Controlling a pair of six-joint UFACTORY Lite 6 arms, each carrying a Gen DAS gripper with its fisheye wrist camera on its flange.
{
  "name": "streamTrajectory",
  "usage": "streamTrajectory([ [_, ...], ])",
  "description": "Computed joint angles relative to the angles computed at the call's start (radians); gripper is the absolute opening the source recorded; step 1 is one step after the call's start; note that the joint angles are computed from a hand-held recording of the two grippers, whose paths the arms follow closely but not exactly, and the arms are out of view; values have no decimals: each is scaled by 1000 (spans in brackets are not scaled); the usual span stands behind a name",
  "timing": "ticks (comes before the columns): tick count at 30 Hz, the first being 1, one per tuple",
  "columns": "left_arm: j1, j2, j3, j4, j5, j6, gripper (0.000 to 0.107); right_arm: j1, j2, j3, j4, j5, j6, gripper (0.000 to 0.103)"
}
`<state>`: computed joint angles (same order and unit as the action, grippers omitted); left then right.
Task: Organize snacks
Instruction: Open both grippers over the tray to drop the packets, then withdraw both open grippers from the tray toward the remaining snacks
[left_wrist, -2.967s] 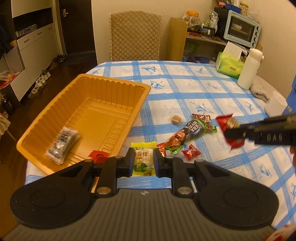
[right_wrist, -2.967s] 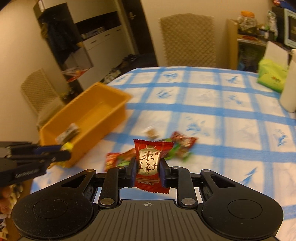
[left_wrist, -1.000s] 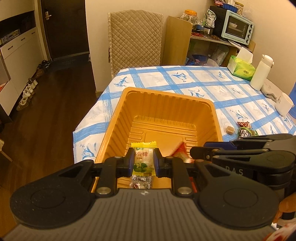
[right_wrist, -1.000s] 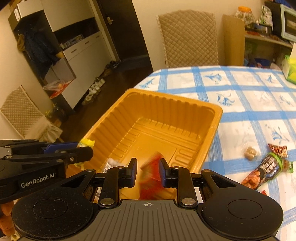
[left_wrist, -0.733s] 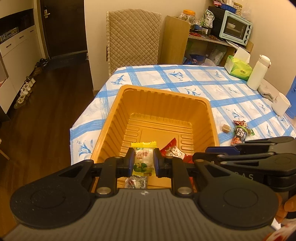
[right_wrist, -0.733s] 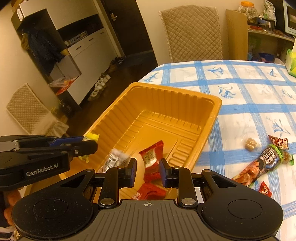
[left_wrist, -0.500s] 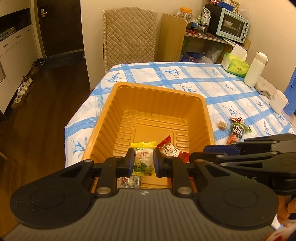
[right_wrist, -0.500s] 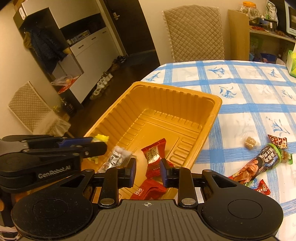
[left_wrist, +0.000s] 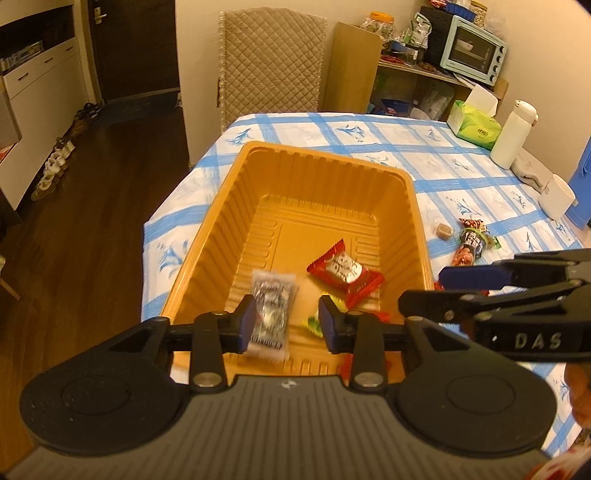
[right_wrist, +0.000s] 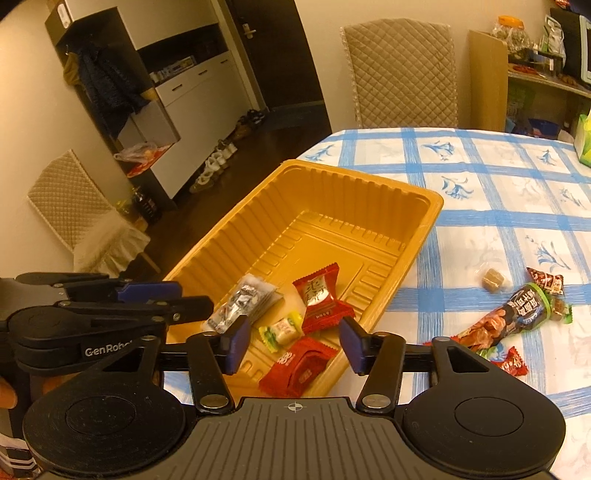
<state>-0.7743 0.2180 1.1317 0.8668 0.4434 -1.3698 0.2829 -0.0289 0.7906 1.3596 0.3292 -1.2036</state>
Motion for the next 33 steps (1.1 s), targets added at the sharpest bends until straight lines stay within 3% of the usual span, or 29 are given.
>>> streamTrajectory([
  [16,-237,-186,-138,8,199,-212,52,-48,-273,-190,-285,82,239,73],
  [24,-348,-167,-108,-29,284,-283,53,-170,-406,-275,-416,210,290,75],
  [33,-448,-48,3,-56,321,-345,54,-407,-487,-340,-457,376,173,75],
])
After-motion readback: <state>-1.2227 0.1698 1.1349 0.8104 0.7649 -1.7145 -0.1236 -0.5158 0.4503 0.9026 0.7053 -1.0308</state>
